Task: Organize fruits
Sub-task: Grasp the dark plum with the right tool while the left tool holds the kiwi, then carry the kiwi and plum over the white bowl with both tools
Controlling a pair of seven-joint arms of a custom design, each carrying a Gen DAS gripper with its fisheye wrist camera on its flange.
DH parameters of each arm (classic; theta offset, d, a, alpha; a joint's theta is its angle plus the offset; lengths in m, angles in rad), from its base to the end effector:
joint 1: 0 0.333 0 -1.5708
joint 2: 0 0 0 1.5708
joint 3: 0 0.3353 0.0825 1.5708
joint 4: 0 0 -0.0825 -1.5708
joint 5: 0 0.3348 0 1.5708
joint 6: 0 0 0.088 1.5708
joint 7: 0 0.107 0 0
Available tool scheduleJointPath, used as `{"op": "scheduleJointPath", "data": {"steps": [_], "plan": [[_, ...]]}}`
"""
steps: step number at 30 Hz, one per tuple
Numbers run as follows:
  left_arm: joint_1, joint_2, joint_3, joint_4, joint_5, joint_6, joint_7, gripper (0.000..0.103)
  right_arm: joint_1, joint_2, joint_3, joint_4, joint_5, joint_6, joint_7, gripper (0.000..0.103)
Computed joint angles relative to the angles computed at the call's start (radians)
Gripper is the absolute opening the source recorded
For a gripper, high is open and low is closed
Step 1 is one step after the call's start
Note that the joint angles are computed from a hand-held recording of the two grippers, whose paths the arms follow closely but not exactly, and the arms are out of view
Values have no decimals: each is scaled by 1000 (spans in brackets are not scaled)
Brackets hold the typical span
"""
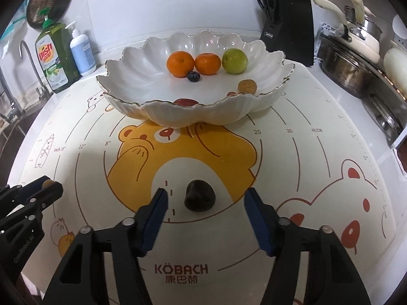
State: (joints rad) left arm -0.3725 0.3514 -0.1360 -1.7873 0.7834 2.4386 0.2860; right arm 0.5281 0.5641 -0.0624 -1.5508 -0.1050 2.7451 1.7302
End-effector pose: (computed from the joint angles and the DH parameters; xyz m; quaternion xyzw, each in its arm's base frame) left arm 0.5603 -0.2992 0.4349 -0.7552 0.5810 -0.1729 0.2495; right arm 0.6297 0.3326 0.4352 -0.7943 0.5206 -0.1842 0.2533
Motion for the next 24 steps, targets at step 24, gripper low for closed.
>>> {"op": "scheduleJointPath", "data": {"steps": [24], "plan": [[0,17,9,44,3,4,9,22,-15,9,27,43,48,-34,-65,27]]}}
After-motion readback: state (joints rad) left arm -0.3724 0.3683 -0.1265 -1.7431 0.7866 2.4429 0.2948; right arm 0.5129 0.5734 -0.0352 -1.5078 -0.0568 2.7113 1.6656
